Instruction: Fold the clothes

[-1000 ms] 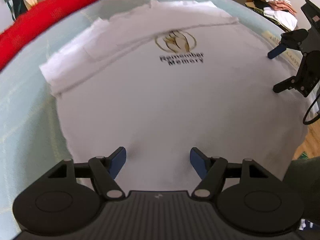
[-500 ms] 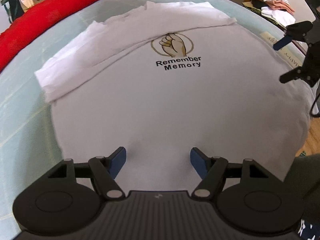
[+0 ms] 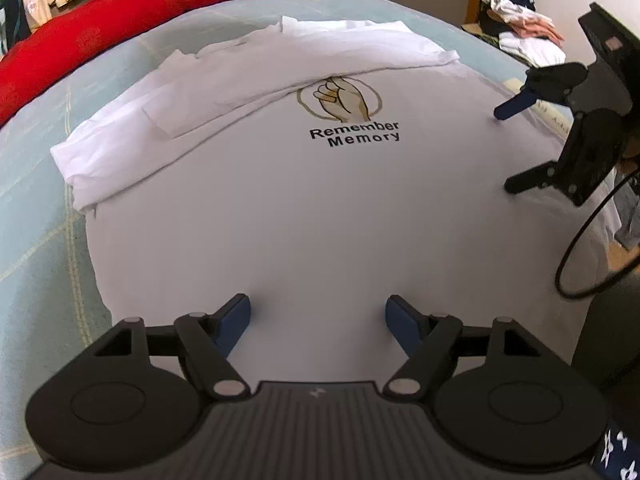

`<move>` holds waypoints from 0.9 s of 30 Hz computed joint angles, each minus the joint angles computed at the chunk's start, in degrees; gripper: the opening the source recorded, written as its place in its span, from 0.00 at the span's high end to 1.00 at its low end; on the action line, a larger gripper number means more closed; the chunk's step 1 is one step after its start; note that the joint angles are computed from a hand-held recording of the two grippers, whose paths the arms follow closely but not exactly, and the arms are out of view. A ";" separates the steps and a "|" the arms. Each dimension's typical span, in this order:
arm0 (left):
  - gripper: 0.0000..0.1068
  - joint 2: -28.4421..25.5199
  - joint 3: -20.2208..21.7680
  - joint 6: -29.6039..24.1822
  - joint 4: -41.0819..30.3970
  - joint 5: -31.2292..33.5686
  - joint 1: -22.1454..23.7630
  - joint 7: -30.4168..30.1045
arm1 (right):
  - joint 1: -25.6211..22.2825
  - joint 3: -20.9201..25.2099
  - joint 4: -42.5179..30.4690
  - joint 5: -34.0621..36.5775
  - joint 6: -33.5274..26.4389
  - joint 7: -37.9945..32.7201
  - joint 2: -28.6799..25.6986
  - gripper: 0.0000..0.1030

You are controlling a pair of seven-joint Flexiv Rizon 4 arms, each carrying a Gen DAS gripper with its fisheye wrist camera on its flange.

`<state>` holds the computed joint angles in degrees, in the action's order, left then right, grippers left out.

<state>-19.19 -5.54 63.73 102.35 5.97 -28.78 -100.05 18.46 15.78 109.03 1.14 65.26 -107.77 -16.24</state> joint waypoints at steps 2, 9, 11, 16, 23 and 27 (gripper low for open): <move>0.28 -0.06 -0.05 1.21 0.55 -0.25 0.07 -0.32 | -0.07 0.21 -0.52 0.34 0.15 -0.58 -0.56 0.00; 0.27 -0.19 0.01 2.84 0.93 0.01 0.04 -0.34 | 0.08 0.57 -0.25 0.43 2.42 -1.56 -1.19 0.00; 0.27 -0.18 -0.23 4.78 1.90 -0.41 0.39 0.32 | -0.15 0.97 -0.25 0.76 3.56 -2.44 -1.70 0.00; 0.27 0.19 -1.32 7.95 4.13 -3.23 1.58 3.15 | -2.02 2.94 -1.29 3.83 3.50 -5.95 -2.32 0.00; 0.27 0.87 0.65 7.54 4.36 -2.23 -0.32 0.41 | -1.35 2.32 -1.31 4.47 3.54 -6.37 -2.17 0.00; 0.27 3.12 1.84 7.51 6.40 0.52 -1.69 -4.15 | -0.60 1.39 0.51 3.85 4.39 -3.14 -0.92 0.00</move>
<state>-16.07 -3.70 71.24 108.76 6.49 -30.47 -104.20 17.86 17.17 109.54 4.99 69.65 -110.91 -17.16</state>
